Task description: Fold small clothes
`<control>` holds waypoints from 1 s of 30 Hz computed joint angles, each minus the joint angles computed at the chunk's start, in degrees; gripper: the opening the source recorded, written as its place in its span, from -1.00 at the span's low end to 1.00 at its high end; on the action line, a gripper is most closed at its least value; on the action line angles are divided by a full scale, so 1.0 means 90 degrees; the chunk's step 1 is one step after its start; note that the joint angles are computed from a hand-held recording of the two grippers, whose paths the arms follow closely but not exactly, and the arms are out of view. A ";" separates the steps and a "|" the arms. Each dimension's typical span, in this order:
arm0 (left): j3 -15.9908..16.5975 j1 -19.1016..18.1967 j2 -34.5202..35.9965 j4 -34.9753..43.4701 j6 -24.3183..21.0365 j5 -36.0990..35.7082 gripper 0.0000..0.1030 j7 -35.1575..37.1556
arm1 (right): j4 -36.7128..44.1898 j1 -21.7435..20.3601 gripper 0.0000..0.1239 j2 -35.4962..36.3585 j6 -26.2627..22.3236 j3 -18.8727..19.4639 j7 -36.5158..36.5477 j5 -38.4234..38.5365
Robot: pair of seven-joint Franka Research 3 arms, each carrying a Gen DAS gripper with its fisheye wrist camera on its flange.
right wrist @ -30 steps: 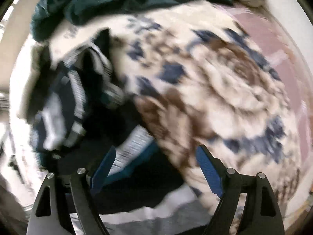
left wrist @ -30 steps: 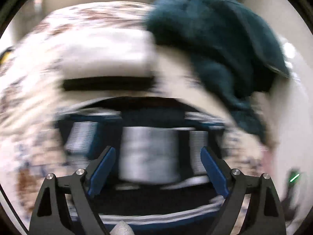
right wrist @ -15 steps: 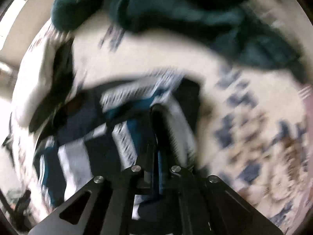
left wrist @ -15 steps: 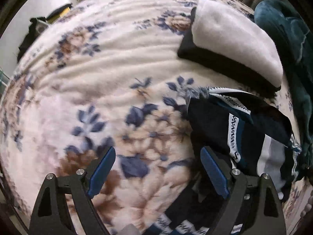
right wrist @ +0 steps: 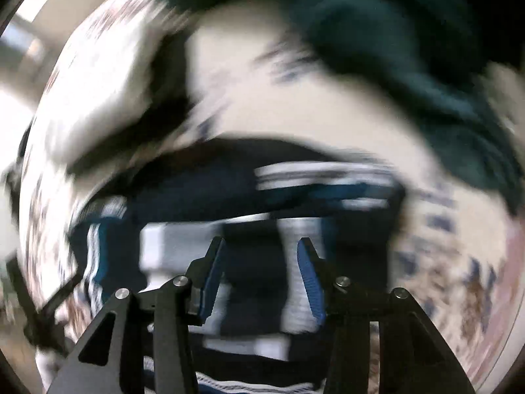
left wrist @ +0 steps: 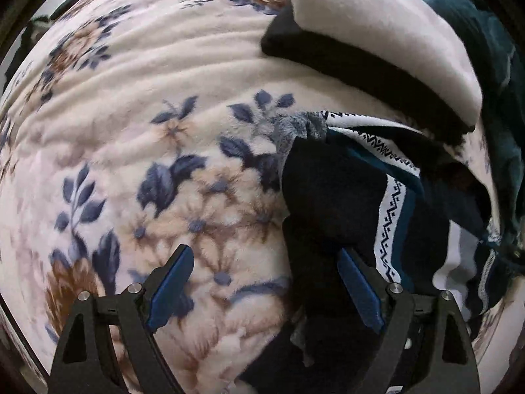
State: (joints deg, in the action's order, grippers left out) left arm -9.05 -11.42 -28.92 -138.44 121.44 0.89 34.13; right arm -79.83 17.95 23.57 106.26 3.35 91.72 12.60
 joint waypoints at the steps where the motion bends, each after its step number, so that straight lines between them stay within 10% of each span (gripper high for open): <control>1: -0.0007 -0.0002 0.0093 0.0053 -0.0045 0.0092 0.73 0.0119 | 0.0376 0.0054 -0.23 0.0354 -0.0293 0.0074 -0.0086 -0.0012; 4: 0.0020 -0.0013 0.0269 0.0182 -0.0182 0.0218 0.73 0.0482 | 0.1328 0.0478 -0.23 0.1265 -0.0993 -0.0032 0.0121 -0.0657; 8: -0.0115 0.0038 -0.0052 0.0321 -0.0255 0.0567 0.73 0.0595 | 0.0866 0.0488 -0.19 0.0822 -0.0485 -0.0094 0.0569 -0.0522; 10: -0.0221 -0.0020 -0.0188 0.0444 -0.0459 0.0730 0.73 0.0668 | 0.0191 0.0296 0.36 0.0180 -0.0131 -0.0056 0.0649 -0.0195; 12: -0.0399 -0.0143 -0.0331 0.0600 -0.0746 0.0867 0.77 0.0696 | -0.0539 0.0083 0.51 -0.0569 -0.0018 -0.0059 0.0691 0.0091; 19: -0.1114 -0.1001 -0.0372 0.1311 -0.1743 0.0476 0.89 0.0052 | -0.2978 -0.0819 0.51 -0.3166 -0.0546 -0.0477 0.0077 0.0161; 26: -0.2274 -0.2044 0.1866 0.3452 -0.2265 -0.0109 0.89 -0.1880 | -0.3565 -0.1978 0.50 -0.4040 -0.1747 -0.1202 -0.1081 0.0216; 30: -0.2649 -0.2733 0.3465 0.4799 -0.2225 0.0152 0.89 -0.3007 | -0.3065 -0.2448 -0.11 -0.3486 -0.2285 -0.1422 -0.2135 0.0291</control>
